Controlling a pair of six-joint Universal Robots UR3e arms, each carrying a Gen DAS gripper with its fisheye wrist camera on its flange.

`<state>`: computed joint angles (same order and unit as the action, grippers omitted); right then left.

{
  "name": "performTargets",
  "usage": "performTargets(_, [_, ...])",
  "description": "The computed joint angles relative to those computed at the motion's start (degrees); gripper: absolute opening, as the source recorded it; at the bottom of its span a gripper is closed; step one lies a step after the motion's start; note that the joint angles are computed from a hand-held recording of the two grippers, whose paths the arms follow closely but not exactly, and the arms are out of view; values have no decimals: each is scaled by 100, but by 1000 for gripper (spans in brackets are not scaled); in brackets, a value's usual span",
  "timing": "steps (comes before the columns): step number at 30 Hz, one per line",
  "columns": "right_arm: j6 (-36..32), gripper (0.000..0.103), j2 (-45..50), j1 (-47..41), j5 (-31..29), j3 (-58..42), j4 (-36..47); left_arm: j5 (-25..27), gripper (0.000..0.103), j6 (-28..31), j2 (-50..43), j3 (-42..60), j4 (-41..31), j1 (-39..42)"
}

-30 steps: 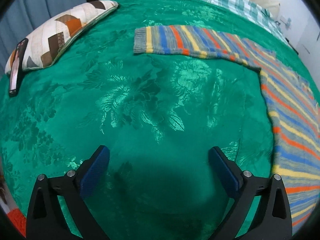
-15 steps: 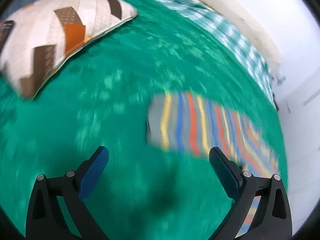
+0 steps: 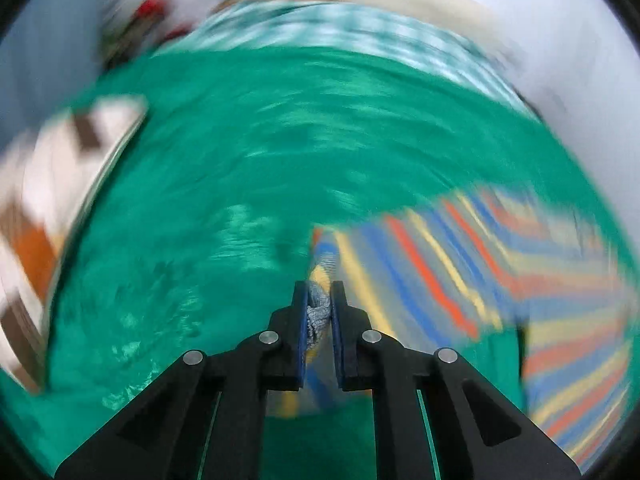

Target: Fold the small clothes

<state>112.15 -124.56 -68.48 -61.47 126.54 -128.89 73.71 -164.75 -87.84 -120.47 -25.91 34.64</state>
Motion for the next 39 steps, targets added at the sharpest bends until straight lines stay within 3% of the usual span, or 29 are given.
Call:
performTargets(2, [77,92,71,53,-53,-38,-30,152,9,539,212,-327,86,-325])
performTargets(5, [102,92,79,98,-110,-34,-45,133,9,649,145,-455,-14,-298])
performTargets(11, [128,92,123,72,-98,-62,-31,-467,9,-130,220,-525,-101,549])
performTargets(13, [138,92,164,68,-98,-106,26,-452,11,-844,46,-371,74,881])
performTargets(15, [139,92,172,54,-83,-129,74,-296,23,-1520,-288,-147,65,1262])
performTargets(17, [134,92,135,29,-58,-120,95,-36,24,-1858,-468,5,-140,1560])
performTargets(19, [105,92,65,-28,-5,-80,103,-130,24,-2007,-377,-138,-129,1871])
performTargets(21, [77,92,27,-74,37,-61,123,-537,24,-1861,-120,-301,-375,2235])
performTargets(22, [71,92,42,-78,37,-74,136,-794,30,-1646,-1,-329,-573,2376])
performTargets(26, [84,92,86,20,-73,-98,106,-1631,70,-1058,-197,65,-1358,2279])
performTargets(28, [69,92,62,73,-142,-39,6,-1948,70,-951,-766,596,-1905,2122])
performTargets(30, [95,92,72,141,-221,20,-149,-2042,70,-1156,-994,812,-1741,1972])
performTargets(32, [105,92,67,180,-297,57,-236,-2803,62,-1142,-1072,953,-1830,2053])
performTargets(34, [131,92,113,239,-372,78,-343,-3647,58,-810,-1065,1062,-2154,2199])
performTargets(36, [172,92,175,305,-429,62,-408,-4152,57,-388,-1026,1217,-2572,2274])
performTargets(39, [242,92,277,419,-528,48,-530,-3922,57,-5,-897,1448,-2959,2230])
